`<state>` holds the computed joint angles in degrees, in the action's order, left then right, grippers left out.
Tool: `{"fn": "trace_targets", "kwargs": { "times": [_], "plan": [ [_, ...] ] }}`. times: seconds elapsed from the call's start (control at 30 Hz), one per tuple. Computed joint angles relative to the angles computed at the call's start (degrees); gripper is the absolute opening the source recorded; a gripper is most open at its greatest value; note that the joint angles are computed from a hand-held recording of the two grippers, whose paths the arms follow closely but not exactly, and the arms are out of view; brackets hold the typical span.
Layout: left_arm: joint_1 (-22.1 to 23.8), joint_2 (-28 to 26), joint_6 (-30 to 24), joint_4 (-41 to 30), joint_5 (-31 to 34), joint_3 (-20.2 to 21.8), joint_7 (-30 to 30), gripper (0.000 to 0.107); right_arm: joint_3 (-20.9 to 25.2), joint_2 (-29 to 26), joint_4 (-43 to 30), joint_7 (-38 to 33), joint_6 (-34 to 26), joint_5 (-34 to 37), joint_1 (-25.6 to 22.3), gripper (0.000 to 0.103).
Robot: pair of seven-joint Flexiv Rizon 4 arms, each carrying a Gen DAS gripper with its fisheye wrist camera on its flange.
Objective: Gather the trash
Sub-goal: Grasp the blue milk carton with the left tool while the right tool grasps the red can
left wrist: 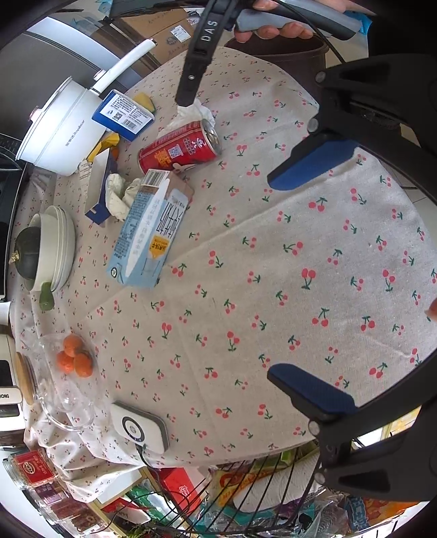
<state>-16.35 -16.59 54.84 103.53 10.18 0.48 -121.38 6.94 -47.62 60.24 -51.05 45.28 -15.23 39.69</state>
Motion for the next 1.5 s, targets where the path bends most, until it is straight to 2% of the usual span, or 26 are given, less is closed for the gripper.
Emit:
{"fn": "trace_targets", "kwargs": {
  "times": [0.07,0.2,0.3,0.47,0.67,0.9,1.03,1.23,1.43,1.5],
  "plan": [
    [0.09,0.05,0.04,0.03,0.07,0.18,-0.42,0.102,0.84,-1.79,-3.36,-0.81,0.2,0.65,0.21,0.082],
    [0.38,0.11,0.37,0.14,-0.04,0.31,-0.98,0.102,1.88,-5.85,-10.43,-5.45,-2.65,1.3,1.76,0.066],
    [0.41,0.2,0.45,0.17,0.22,0.4,-1.31,0.102,1.51,-8.54,-14.44,-7.49,-5.9,2.15,3.06,0.06],
    [0.37,0.28,-0.16,0.16,0.72,0.53,-2.08,0.102,-0.12,-11.44,-18.24,-7.59,-9.69,2.77,4.07,0.057],
    [0.27,0.16,-1.12,-0.21,1.76,0.84,-3.85,0.102,-0.09,-11.83,-18.92,-7.49,-9.44,4.91,3.49,0.054],
    [1.06,-0.35,-0.59,-0.56,-0.14,0.77,-6.28,0.102,1.13,-6.74,-12.51,-8.57,-4.35,6.82,1.97,0.053],
    [1.25,-1.95,2.43,-1.95,-2.37,0.65,-9.7,0.102,1.77,-3.13,-7.76,-8.77,-1.3,7.39,0.62,0.053],
    [-1.12,-8.24,2.03,-10.4,-2.6,1.39,-13.7,0.099,2.16,1.8,-0.87,-8.5,2.94,7.05,-1.48,0.053],
    [-5.07,-15.45,-0.11,-20.44,0.22,5.01,-22.84,0.097,2.75,6.12,6.1,-8.14,5.29,6.81,-4.0,0.053],
    [-6.5,-17.63,-2.38,-23.91,1.9,6.38,-25.37,0.096,2.72,7.59,8.51,-7.88,6.02,6.54,-4.81,0.053]
  ]
}}
